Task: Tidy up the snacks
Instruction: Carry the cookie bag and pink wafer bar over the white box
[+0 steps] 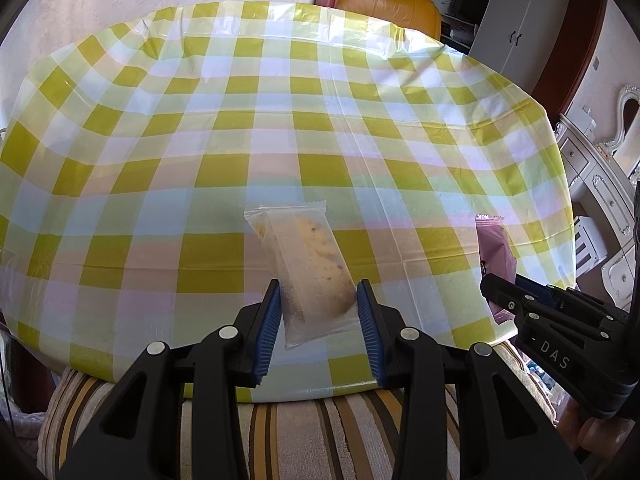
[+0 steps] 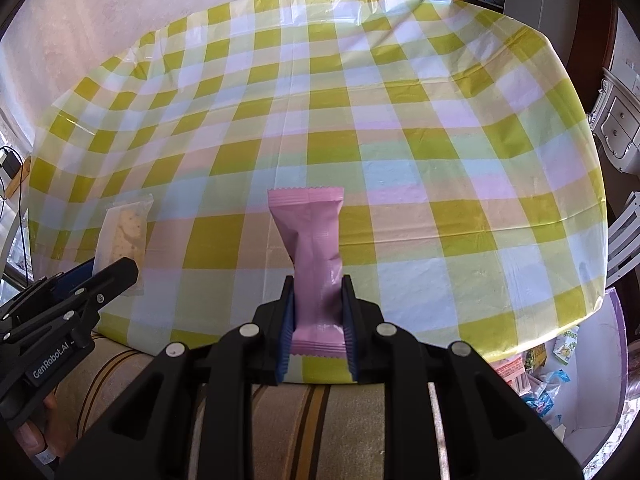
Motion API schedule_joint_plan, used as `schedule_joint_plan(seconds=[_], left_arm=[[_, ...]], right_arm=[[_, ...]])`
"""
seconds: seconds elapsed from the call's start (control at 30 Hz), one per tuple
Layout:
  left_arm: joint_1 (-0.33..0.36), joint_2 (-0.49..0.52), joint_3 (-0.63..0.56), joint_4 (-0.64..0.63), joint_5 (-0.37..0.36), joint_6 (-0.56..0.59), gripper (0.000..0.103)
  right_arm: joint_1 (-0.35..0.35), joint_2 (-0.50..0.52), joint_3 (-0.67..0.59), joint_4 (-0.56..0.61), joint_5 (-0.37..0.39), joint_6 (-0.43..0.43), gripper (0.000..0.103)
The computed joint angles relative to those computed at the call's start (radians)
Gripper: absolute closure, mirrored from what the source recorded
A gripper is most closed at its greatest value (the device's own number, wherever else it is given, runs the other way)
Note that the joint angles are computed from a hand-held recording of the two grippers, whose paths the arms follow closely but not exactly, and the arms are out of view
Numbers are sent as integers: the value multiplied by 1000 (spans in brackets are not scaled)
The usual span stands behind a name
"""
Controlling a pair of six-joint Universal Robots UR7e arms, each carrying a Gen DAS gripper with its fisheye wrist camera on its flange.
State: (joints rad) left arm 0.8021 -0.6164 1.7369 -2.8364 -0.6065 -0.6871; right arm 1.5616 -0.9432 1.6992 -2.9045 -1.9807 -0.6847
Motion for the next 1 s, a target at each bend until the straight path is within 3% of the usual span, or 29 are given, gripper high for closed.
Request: schedule_joint_plan(seconds=[0.6,0.7,0.73,0.77,1.0], left_arm=[[-18,79,-116,86,-56,57,67],[-22,97,-141,100,-70,75,71],[-24,104,-151,106,-73,82,80],[-26,110,-159,106,-80,91,82],[-10,136,-200,101,-177,107,84]], right_arm=[[-58,-63,13,1,27,20,81],[-70,-75,17,-3,25,22,81],[-75,-80,20,-6,23,23,81],[-79,-85,22,-9,20,23,81],[-120,-115,34,-27,-2,34,81]])
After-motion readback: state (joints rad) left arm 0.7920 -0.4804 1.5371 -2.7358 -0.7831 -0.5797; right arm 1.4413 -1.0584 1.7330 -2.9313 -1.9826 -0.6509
